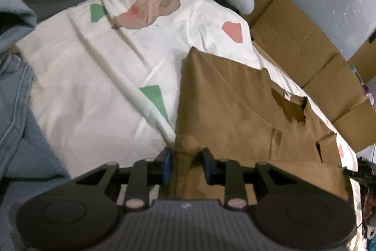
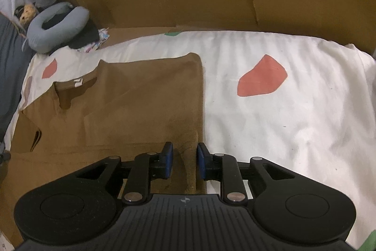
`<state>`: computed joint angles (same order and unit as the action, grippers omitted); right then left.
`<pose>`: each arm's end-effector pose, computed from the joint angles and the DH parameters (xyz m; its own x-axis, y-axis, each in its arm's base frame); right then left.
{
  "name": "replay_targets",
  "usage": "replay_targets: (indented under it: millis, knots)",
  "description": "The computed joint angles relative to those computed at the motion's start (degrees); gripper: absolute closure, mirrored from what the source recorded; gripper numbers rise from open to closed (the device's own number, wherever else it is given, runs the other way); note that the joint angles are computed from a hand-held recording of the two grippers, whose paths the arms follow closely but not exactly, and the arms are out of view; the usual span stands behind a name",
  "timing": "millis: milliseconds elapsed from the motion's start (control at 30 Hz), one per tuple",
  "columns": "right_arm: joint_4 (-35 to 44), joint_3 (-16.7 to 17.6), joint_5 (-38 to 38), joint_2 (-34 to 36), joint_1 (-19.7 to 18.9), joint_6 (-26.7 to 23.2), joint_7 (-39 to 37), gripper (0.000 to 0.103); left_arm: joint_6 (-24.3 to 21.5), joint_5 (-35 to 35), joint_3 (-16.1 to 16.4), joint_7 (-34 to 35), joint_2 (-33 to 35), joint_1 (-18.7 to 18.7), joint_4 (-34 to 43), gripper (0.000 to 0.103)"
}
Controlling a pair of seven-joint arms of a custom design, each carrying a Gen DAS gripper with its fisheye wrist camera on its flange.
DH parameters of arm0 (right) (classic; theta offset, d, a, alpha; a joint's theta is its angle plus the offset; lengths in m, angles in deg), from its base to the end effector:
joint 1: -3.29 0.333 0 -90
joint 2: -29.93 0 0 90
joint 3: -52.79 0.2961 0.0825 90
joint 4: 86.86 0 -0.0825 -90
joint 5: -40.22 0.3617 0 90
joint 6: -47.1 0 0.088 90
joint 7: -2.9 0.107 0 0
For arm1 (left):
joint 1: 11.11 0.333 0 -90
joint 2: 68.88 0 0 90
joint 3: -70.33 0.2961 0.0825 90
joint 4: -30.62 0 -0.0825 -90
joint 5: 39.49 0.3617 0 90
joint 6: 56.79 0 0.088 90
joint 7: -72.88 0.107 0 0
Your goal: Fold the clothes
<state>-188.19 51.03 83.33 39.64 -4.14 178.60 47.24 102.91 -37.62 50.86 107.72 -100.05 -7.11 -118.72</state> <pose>0.6150 -0.0833 0.4941 0.3138 -0.8972 -0.3108 -0.8086 -0.0809 -0.5828 0.3993 -0.1217 0.4959 0.4533 -0.7960 0.4011 -0.5998 -0.6053 -0.5233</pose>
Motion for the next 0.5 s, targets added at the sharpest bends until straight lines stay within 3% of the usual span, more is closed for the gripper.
replay_targets:
  millis: [67, 200, 500]
  knots:
    - [-0.24, 0.11, 0.17, -0.01, 0.02, 0.46, -0.83, 0.080, 0.13, 0.35, -0.08, 0.28, 0.27, 0.09, 0.10, 0.078]
    - [-1.50, 0.13, -0.80, -0.96, 0.53, 2.60, -1.06, 0.097, -2.42, 3.39, -1.80, 0.56, -0.04, 1.42, 1.53, 0.087]
    - [-5.24, -0.83, 0.35, -5.52, 2.03, 6.11, -4.66, 0.099, -8.64, 12.09, -5.01, -2.36, -2.56, 2.34, 5.01, 0.094]
